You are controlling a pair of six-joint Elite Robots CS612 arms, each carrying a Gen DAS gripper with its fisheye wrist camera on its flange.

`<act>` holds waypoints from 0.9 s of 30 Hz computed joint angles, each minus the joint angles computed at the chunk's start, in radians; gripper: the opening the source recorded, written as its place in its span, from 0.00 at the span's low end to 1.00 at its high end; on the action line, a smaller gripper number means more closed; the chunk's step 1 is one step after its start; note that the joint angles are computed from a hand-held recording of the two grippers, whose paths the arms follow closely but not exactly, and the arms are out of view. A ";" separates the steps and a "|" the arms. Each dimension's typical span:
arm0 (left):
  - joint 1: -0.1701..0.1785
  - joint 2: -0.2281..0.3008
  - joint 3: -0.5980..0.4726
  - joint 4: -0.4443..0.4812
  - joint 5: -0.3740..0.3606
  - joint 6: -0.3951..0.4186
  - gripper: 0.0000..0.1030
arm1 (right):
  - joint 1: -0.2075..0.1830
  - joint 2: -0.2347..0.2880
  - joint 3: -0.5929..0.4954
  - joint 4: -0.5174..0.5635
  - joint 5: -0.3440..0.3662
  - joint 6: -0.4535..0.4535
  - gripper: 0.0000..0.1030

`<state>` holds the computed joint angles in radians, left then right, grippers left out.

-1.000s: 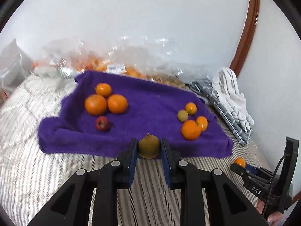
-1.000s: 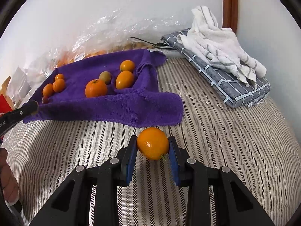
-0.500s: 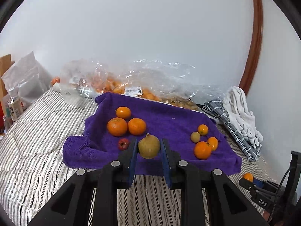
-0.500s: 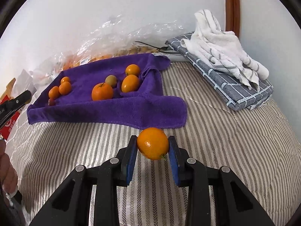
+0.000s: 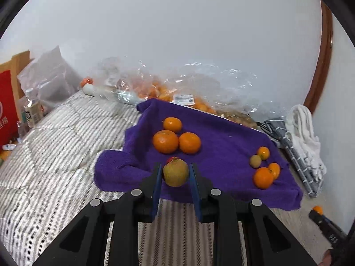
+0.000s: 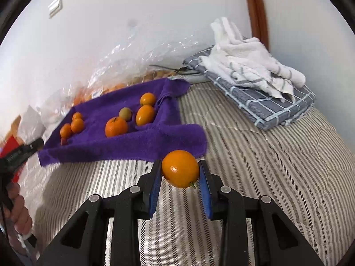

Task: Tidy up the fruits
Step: 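Carry the small orange and yellow-green fruit onto the purple towel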

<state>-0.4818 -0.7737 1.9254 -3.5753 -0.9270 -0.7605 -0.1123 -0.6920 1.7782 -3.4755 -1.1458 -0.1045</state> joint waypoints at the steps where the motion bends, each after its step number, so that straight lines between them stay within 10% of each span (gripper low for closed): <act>1: -0.002 0.000 0.000 0.004 0.013 0.000 0.23 | -0.002 0.001 -0.001 -0.002 0.004 0.008 0.31; 14: 0.024 -0.067 0.024 0.125 -0.076 -0.063 0.23 | -0.012 -0.074 0.021 0.036 -0.001 0.031 0.31; 27: 0.055 -0.067 -0.035 0.178 -0.038 0.080 0.23 | 0.025 -0.044 -0.111 0.116 0.047 0.001 0.31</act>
<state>-0.4269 -0.8409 1.8907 -3.3973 -0.9649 -0.6809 -0.0871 -0.7357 1.6667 -3.3593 -1.0990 -0.1039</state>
